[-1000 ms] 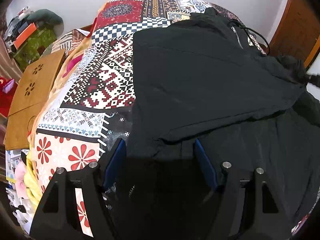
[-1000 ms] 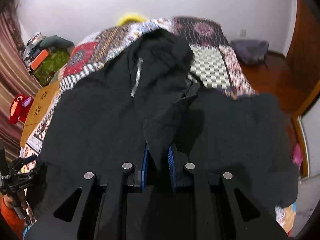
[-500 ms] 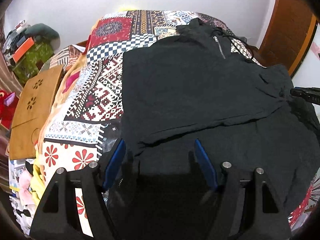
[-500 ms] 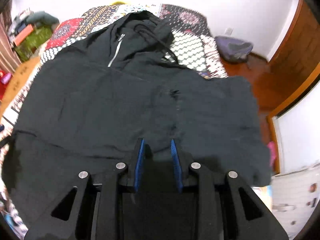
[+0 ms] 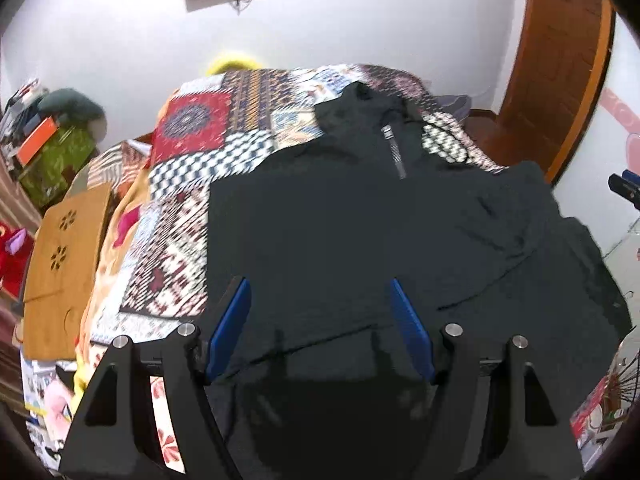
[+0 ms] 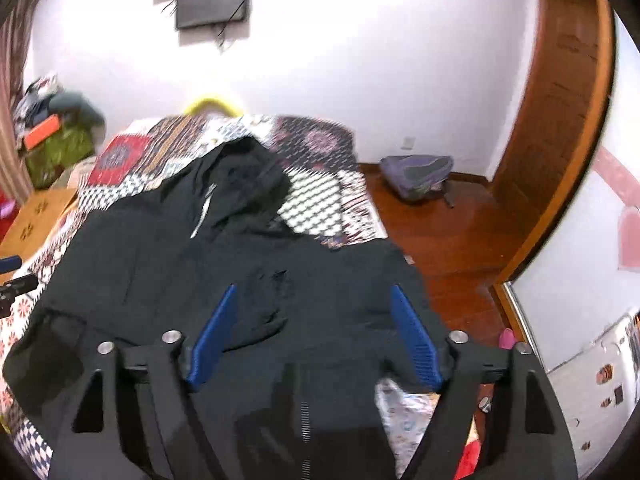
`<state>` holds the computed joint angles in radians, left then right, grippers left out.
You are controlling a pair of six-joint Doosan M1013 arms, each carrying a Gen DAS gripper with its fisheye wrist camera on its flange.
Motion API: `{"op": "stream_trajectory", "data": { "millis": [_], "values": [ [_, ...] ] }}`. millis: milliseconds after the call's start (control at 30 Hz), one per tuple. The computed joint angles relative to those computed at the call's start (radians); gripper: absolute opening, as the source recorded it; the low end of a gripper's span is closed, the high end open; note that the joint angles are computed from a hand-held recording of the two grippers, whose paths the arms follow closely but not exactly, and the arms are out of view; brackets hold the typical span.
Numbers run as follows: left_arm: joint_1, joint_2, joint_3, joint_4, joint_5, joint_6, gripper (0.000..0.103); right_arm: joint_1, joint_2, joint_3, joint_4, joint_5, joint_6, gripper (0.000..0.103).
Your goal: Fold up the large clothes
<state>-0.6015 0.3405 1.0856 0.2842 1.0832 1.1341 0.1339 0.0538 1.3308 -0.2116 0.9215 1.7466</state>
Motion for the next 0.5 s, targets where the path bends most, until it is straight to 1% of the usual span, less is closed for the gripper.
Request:
{"op": "stream_trajectory", "data": {
  "millis": [100,167,233,267,333,433,467,500],
  "values": [
    [-0.013,0.027,-0.045,-0.014,0.002,0.024,0.071,-0.03,-0.01,0.014,-0.001,0.015,0.001,0.076],
    [-0.023,0.043,-0.069,-0.021,0.002,0.037,0.071,-0.07,-0.008,0.012,0.099,0.045,-0.05,0.076],
    [-0.032,0.061,-0.095,-0.029,0.006,0.052,0.071,-0.099,-0.009,0.015,0.182,0.072,-0.07,0.076],
    [-0.036,0.069,-0.105,-0.034,0.008,0.059,0.072,-0.122,-0.008,0.022,0.218,0.083,-0.058,0.076],
    [-0.042,0.08,-0.116,-0.048,0.009,0.069,0.072,-0.149,-0.01,0.038,0.259,0.1,-0.032,0.076],
    [-0.049,0.097,-0.135,-0.074,0.02,0.093,0.072,-0.199,-0.003,0.057,0.375,0.121,-0.006,0.076],
    [-0.05,0.1,-0.137,-0.081,0.023,0.102,0.072,-0.228,0.001,0.071,0.442,0.126,0.007,0.076],
    [-0.052,0.104,-0.139,-0.084,0.026,0.11,0.072,-0.245,-0.001,0.083,0.485,0.13,0.012,0.076]
  ]
}}
